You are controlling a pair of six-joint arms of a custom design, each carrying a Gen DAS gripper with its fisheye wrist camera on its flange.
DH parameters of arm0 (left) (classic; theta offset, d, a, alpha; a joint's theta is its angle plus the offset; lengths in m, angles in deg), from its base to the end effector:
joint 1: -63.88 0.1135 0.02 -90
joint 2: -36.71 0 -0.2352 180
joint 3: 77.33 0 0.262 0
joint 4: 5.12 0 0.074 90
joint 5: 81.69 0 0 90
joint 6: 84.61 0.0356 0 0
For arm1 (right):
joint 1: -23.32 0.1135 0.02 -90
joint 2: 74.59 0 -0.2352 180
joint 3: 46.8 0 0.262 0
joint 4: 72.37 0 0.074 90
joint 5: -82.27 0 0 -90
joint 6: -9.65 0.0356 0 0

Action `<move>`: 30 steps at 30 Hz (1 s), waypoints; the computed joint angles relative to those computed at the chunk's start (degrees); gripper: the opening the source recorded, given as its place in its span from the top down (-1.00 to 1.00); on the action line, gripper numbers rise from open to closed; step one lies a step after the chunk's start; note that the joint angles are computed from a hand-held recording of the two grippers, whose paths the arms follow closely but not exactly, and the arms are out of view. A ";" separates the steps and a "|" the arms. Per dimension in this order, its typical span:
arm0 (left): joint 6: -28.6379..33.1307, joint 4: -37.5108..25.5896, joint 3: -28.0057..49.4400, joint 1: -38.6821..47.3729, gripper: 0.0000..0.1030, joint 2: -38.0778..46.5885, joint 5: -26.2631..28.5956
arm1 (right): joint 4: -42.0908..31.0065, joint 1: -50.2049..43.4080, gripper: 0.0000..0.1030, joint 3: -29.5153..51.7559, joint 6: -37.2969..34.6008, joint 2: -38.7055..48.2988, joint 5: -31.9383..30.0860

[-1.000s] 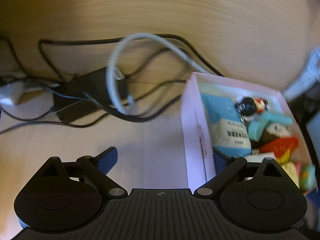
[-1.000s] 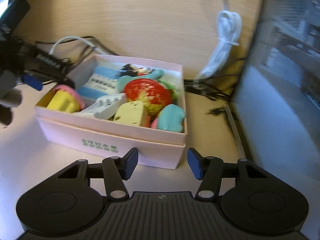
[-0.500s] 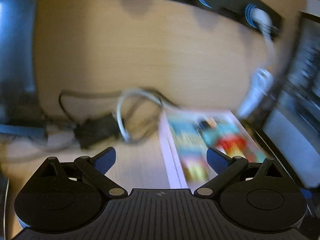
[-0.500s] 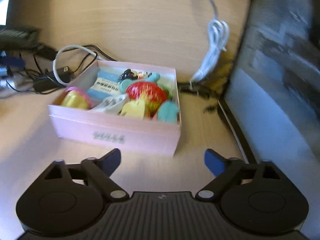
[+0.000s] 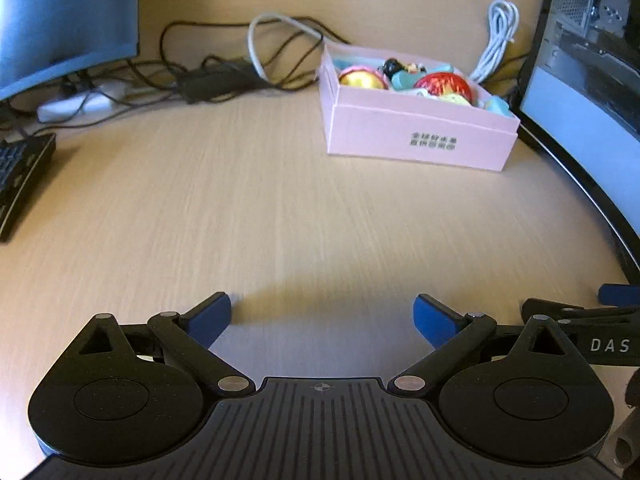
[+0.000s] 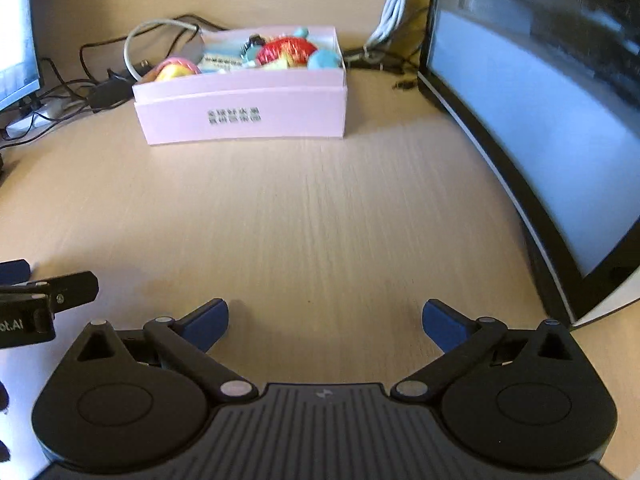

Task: Organize objects

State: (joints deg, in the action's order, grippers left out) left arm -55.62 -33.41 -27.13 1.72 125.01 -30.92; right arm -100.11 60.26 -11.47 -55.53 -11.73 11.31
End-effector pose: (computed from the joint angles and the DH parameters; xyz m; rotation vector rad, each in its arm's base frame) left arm 0.1413 -0.2193 0.0939 -0.1517 2.3553 -0.0335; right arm 0.1719 0.1147 0.1132 -0.1313 2.4574 0.0407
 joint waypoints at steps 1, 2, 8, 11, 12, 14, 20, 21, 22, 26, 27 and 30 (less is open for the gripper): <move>-0.40 -0.23 0.30 -0.75 -0.95 0.62 -1.47 | 1.82 -1.02 -1.00 -0.99 -1.21 -0.39 -1.07; 0.53 0.69 1.45 -0.58 -0.95 2.74 -2.63 | 3.55 -1.34 -1.00 -1.75 -2.05 -0.32 -1.10; 2.46 4.32 4.86 0.79 -0.95 9.44 -6.99 | 14.54 -5.16 -1.00 -1.39 -7.78 6.18 -3.87; 1.04 2.95 5.57 0.77 -0.97 9.99 -7.45 | 19.54 -6.97 -1.00 -1.01 -10.41 9.33 -5.51; 0.44 2.39 6.20 0.78 -0.97 10.62 -7.63 | 22.90 -7.04 -1.00 -1.81 -10.94 10.45 -5.36; 0.07 1.85 7.06 1.21 -0.97 11.30 -7.79 | 28.98 -7.42 -1.00 -3.41 -12.44 12.30 -5.75; 0.77 2.49 7.40 1.88 -0.97 11.69 -7.52 | 31.28 -7.53 -1.00 -3.20 -12.87 13.93 -5.78; 0.75 2.40 7.39 1.85 -0.97 11.71 -7.57 | 31.25 -7.51 -1.00 -3.17 -12.86 13.93 -5.77; 0.74 2.41 7.44 1.87 -0.97 11.77 -7.57 | 31.24 -7.55 -1.00 -3.17 -12.89 13.91 -5.81; 1.13 2.92 6.97 2.04 -0.97 11.44 -7.43 | 31.21 -7.53 -1.00 -3.11 -12.88 13.95 -5.80; 1.34 3.07 6.79 2.09 -0.97 11.28 -7.37 | 31.21 -7.53 -1.00 -3.11 -12.88 13.95 -5.80; 1.42 3.13 6.77 2.14 -0.97 11.27 -7.36 | 31.19 -7.50 -1.00 -3.08 -12.87 13.96 -5.78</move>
